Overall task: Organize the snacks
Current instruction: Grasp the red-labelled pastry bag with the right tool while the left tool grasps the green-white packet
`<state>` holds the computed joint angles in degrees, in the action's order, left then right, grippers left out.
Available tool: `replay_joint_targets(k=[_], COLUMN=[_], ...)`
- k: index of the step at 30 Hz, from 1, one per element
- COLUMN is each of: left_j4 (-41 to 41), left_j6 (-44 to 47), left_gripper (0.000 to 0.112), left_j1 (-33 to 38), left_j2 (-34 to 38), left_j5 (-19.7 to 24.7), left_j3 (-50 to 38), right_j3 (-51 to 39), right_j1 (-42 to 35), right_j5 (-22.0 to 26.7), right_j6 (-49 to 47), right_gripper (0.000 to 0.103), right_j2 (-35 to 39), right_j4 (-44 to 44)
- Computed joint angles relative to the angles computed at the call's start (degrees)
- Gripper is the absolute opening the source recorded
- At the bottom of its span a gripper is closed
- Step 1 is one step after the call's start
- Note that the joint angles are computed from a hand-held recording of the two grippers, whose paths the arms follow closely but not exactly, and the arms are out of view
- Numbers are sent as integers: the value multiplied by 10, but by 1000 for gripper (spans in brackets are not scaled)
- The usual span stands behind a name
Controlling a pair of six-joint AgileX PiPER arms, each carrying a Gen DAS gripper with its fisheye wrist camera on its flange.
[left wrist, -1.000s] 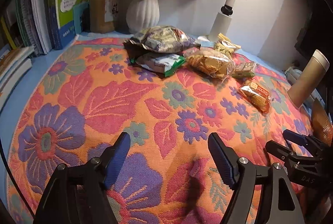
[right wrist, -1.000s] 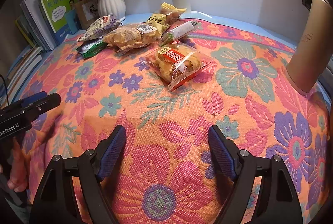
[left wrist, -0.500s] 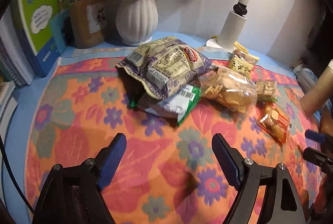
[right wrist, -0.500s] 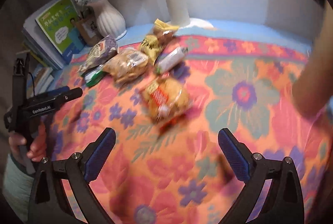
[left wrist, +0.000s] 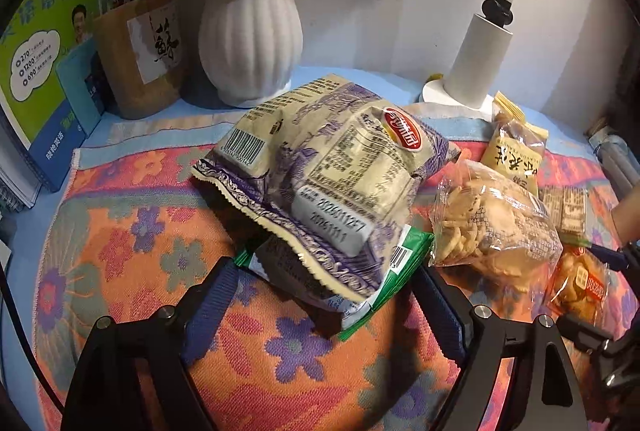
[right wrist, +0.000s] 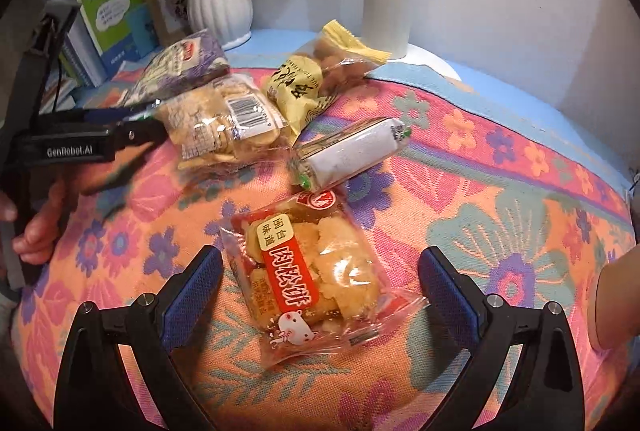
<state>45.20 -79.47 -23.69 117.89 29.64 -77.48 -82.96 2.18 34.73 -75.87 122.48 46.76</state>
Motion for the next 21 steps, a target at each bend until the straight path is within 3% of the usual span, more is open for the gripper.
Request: replay_joint_targets(k=[2, 5, 6, 7, 9, 14, 18, 21], left_j4=[8, 38, 52, 66, 72, 95, 111, 142], left_j6=[-11, -41, -56, -68, -72, -111, -164, -226], left_gripper=[83, 68, 60, 43, 43, 42, 42, 42], left_j1=[-1, -8, -12, -14, -22, -57, -116, -166], left_j2=[0, -4, -7, -13, -15, -44, -76, -115], left_j5=[4, 12, 10, 0, 9, 39, 49, 43], left_j3=[0, 5, 12, 22, 24, 54, 102, 164], right_j3=[12, 33, 38, 42, 59, 98, 122, 174], right_j1=[6, 4, 4, 3, 6, 9, -14, -41], right_j5=[-19, -27, -30, -30, -38, -63, -25, -8], right_j6=[-3, -51, -63, -76, -109, -160, -126, -158], right_gripper=[96, 76, 68, 59, 52, 50, 50, 50], right_j2=[-6, -17, -19, -21, -28, -50, -69, -102], right_j4=[-1, 38, 48, 58, 83, 118, 90, 103])
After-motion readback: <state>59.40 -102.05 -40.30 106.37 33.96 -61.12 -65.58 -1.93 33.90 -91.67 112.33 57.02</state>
